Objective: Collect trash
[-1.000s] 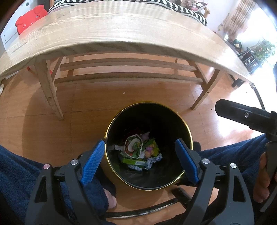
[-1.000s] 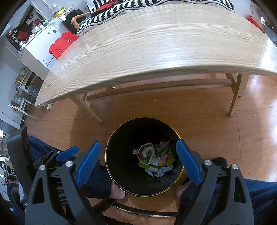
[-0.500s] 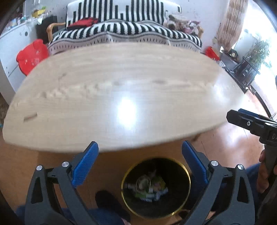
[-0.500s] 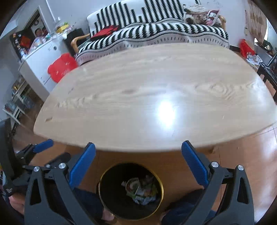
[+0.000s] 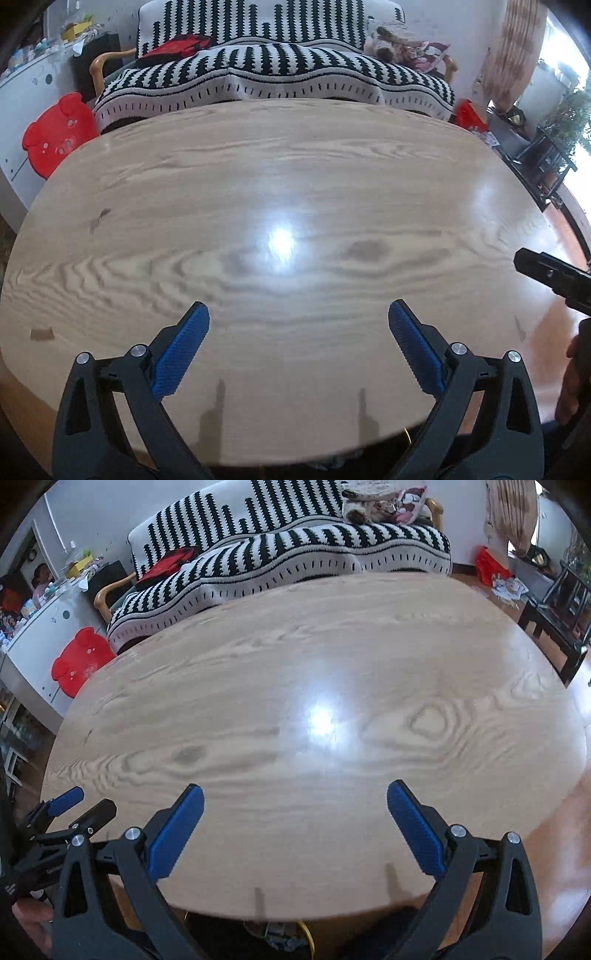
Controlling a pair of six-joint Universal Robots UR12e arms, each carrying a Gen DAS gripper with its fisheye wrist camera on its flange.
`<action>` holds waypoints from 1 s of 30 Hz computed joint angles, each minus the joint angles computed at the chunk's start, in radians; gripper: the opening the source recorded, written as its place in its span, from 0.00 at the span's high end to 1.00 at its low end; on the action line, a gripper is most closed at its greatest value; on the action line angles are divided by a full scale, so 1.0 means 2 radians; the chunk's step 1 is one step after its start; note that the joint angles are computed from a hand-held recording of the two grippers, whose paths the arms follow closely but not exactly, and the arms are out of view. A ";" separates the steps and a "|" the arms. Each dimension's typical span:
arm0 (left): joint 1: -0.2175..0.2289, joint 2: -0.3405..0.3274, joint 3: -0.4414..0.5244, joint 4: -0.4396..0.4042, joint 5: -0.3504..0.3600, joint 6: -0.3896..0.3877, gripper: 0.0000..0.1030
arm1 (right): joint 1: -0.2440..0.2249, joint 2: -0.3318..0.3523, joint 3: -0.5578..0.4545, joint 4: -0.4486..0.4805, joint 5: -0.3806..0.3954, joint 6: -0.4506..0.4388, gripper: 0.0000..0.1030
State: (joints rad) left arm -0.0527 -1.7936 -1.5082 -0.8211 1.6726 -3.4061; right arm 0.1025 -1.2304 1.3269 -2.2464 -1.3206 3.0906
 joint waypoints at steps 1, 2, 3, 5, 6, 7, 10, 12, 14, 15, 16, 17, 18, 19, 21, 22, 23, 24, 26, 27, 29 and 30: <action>0.001 -0.004 0.003 0.000 0.002 0.002 0.08 | 0.001 0.006 -0.008 0.000 -0.001 -0.001 0.07; 0.001 -0.008 0.007 0.001 0.005 0.004 0.08 | 0.002 0.010 -0.013 -0.001 -0.001 -0.002 0.07; 0.002 -0.012 0.010 0.002 0.009 0.005 0.08 | 0.003 0.015 -0.018 -0.004 -0.002 -0.004 0.07; 0.003 -0.019 0.015 0.007 0.019 0.004 0.08 | 0.006 0.019 -0.021 -0.012 -0.006 -0.006 0.07; 0.003 -0.021 0.016 0.011 0.025 0.002 0.08 | 0.008 0.021 -0.021 -0.017 -0.009 -0.007 0.07; 0.002 -0.023 0.017 0.012 0.030 0.001 0.08 | 0.009 0.023 -0.022 -0.019 -0.010 -0.007 0.07; 0.004 -0.028 0.021 0.013 0.033 0.003 0.08 | 0.011 0.026 -0.025 -0.023 -0.007 -0.012 0.07; 0.005 -0.027 0.021 0.014 0.029 -0.001 0.08 | 0.014 0.028 -0.027 -0.027 -0.013 -0.018 0.07; 0.008 -0.026 0.020 0.017 0.022 -0.003 0.08 | 0.016 0.027 -0.025 -0.033 -0.018 -0.023 0.07; 0.009 -0.025 0.020 0.019 0.023 -0.004 0.08 | 0.017 0.026 -0.024 -0.033 -0.018 -0.025 0.07; 0.009 -0.024 0.019 0.021 0.027 -0.005 0.08 | 0.017 0.025 -0.023 -0.032 -0.017 -0.028 0.07; 0.009 -0.024 0.019 0.021 0.028 -0.006 0.08 | 0.017 0.025 -0.022 -0.031 -0.015 -0.029 0.07; 0.009 -0.023 0.019 0.021 0.030 -0.008 0.08 | 0.018 0.024 -0.021 -0.030 -0.014 -0.031 0.07; 0.009 -0.022 0.018 0.021 0.031 -0.010 0.08 | 0.018 0.022 -0.019 -0.030 -0.013 -0.033 0.07; 0.011 -0.019 0.016 0.023 0.028 -0.015 0.08 | 0.019 0.021 -0.017 -0.032 -0.013 -0.037 0.07; 0.012 -0.018 0.015 0.023 0.026 -0.017 0.08 | 0.020 0.020 -0.015 -0.033 -0.013 -0.039 0.07; 0.012 -0.017 0.014 0.024 0.025 -0.019 0.08 | 0.020 0.019 -0.015 -0.033 -0.013 -0.041 0.07; 0.013 -0.017 0.015 0.025 0.025 -0.019 0.08 | 0.021 0.019 -0.014 -0.033 -0.014 -0.042 0.07; 0.013 -0.017 0.015 0.025 0.027 -0.018 0.08 | 0.021 0.017 -0.012 -0.034 -0.014 -0.044 0.07; 0.013 -0.017 0.014 0.025 0.028 -0.017 0.08 | 0.021 0.017 -0.011 -0.033 -0.014 -0.044 0.07; 0.013 -0.016 0.014 0.025 0.028 -0.017 0.08 | 0.021 0.016 -0.009 -0.032 -0.014 -0.046 0.07; 0.012 -0.016 0.013 0.025 0.028 -0.017 0.08 | 0.021 0.016 -0.009 -0.033 -0.014 -0.045 0.07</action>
